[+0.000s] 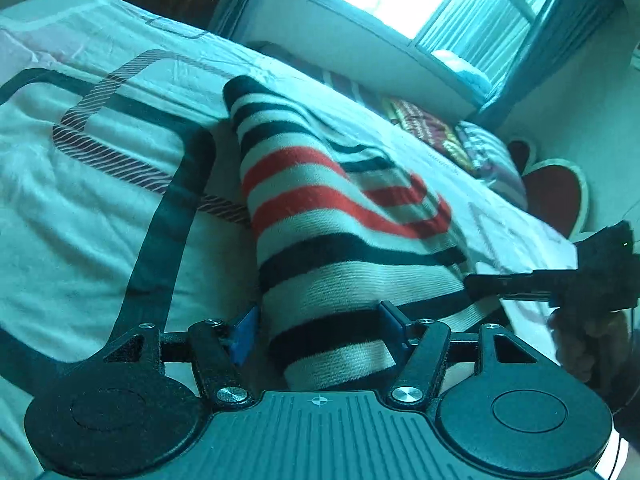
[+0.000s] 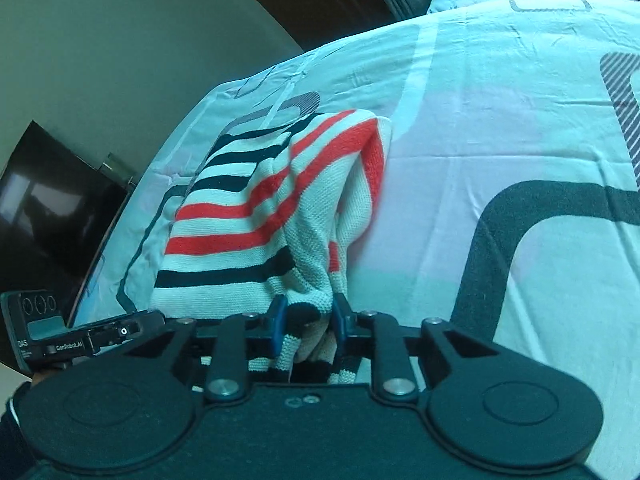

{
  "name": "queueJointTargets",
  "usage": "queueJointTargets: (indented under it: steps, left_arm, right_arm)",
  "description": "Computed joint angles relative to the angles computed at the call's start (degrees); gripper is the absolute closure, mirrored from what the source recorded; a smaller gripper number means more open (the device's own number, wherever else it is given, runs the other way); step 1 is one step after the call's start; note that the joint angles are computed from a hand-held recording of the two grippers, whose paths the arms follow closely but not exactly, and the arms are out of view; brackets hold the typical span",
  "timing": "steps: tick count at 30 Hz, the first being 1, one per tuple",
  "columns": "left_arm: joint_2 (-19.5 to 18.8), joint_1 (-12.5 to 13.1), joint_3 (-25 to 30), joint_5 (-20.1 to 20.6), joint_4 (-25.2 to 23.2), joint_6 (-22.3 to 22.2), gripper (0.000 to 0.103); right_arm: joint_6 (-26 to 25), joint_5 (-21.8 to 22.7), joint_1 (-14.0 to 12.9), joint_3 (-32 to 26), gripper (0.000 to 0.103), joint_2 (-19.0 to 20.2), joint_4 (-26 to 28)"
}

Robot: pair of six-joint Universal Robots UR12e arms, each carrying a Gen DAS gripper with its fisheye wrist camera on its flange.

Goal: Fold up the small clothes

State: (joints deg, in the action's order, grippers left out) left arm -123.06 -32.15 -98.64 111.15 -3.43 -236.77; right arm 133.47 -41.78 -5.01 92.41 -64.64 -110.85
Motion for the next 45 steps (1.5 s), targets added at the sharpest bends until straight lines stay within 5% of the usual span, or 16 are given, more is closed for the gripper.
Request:
queueJointTargets:
  steps: [2,3,4,7,9,15,25,31,36,45]
  left_arm:
    - [-0.2,-0.2,0.3,0.4,-1.4,-0.3,0.029]
    - [-0.3,-0.4,0.4,0.8,-1.7,-0.3,0.028]
    - [-0.3,-0.5,0.5,1.2,-2.0,-0.5,0.028]
    - [-0.1,-1.0,1.5,2.8,-5.3,-0.8,0.022]
    - [-0.1,-1.3,2.5,4.3,-8.9,-0.5,0.008]
    - [0.2,-2.0,3.8,6.2,-14.6,-1.9,0.002]
    - [0.2,-3.4,5.9,9.5,-20.4,-2.3,0.002]
    - [1.3,-7.6,7.7,18.0,-22.4,-1.1,0.002]
    - [2.7,-12.4,9.4,24.8,-26.6,-3.8,0.002]
    - [2.8,-20.4,13.2,33.6,-39.4,-16.2,0.000]
  right_arm:
    - [1.9,0.2,0.0,-0.2,0.079,0.3,-0.1]
    - [3.1,-1.2,0.2,-0.1,0.063,0.3,-1.1]
    - [4.0,-1.6,0.2,0.2,0.061,0.3,-1.7]
    - [5.7,-1.2,0.1,0.8,0.060,-0.1,-2.4]
    - [4.5,-2.5,0.4,1.1,0.060,-0.5,-3.5]
    - [6.6,-3.8,0.7,1.3,0.048,-0.9,-5.2]
    - [6.2,-4.6,-0.5,6.7,0.045,-5.0,-15.7]
    - [1.4,0.0,-4.4,13.3,0.044,-12.1,-21.6]
    - [-3.3,4.2,-8.7,19.7,0.016,-20.2,-22.9]
    - [-10.0,4.5,-15.9,29.3,0.001,-33.0,-17.9]
